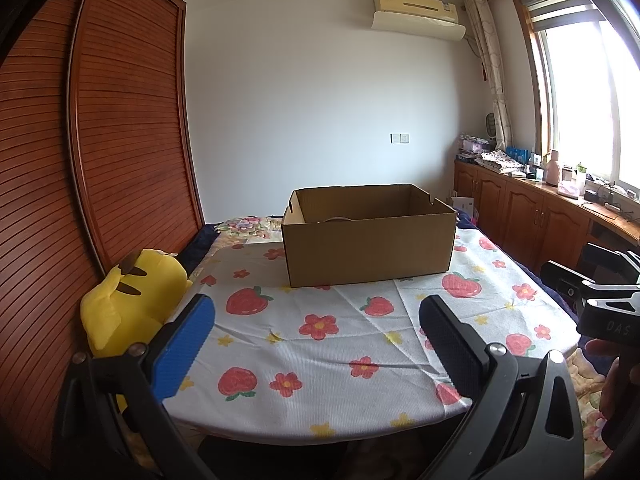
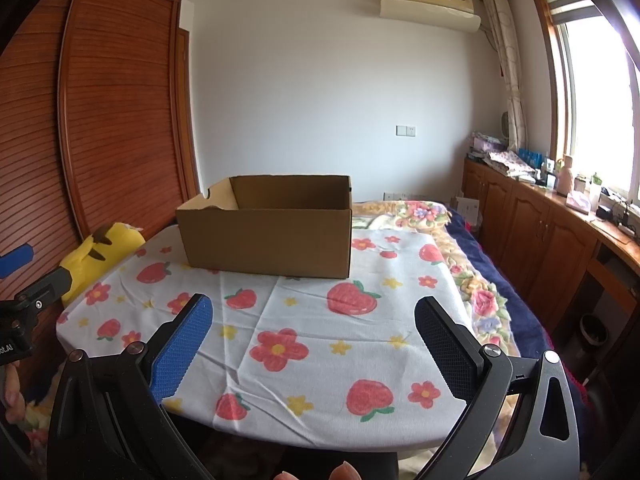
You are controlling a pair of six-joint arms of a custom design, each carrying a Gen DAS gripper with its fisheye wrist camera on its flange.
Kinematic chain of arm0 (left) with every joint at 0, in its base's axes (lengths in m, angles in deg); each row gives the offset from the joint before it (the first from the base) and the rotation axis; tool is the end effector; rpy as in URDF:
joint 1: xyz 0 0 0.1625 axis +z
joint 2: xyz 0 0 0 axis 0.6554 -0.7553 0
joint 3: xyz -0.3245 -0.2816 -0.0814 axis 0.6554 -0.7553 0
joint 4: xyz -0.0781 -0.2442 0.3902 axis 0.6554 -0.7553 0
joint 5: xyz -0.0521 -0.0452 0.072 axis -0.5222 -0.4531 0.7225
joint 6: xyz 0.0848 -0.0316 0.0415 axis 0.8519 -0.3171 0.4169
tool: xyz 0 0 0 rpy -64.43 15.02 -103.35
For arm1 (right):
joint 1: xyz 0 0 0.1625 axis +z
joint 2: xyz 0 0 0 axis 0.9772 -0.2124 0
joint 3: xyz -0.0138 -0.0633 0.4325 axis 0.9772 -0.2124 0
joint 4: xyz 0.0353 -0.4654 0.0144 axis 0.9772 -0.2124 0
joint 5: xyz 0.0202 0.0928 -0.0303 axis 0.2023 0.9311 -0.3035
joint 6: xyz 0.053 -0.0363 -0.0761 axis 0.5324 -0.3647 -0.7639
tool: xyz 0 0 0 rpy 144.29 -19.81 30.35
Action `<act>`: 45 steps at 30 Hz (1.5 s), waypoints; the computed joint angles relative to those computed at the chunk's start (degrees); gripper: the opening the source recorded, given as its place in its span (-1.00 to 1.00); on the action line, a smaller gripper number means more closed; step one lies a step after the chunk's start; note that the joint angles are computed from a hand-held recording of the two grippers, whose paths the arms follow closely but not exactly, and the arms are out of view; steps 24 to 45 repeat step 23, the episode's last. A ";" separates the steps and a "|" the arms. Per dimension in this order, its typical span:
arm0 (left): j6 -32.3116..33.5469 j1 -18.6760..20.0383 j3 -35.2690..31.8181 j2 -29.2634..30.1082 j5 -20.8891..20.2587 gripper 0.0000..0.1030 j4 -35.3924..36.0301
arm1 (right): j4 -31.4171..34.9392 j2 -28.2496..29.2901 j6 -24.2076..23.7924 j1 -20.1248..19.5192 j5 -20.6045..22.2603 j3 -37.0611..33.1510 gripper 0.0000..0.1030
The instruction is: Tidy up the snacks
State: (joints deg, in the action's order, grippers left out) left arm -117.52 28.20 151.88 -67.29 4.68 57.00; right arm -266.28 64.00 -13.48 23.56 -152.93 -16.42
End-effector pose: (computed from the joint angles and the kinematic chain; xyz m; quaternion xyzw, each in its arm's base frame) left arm -0.0576 -0.7343 0.2407 0.1150 0.7195 -0.5499 0.4082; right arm 0.2842 -0.8268 0.0020 0.3707 -0.7973 0.4312 0.2026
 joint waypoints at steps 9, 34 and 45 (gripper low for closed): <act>0.11 0.02 0.10 -0.09 0.04 1.00 -0.12 | -0.12 0.02 -0.04 -0.01 0.00 0.02 0.99; 0.43 -0.05 0.70 -0.30 -0.05 1.00 -0.85 | 0.06 -0.06 -0.10 0.00 0.02 0.04 0.99; 0.43 -0.05 0.70 -0.30 -0.05 1.00 -0.85 | 0.06 -0.06 -0.10 0.00 0.02 0.04 0.99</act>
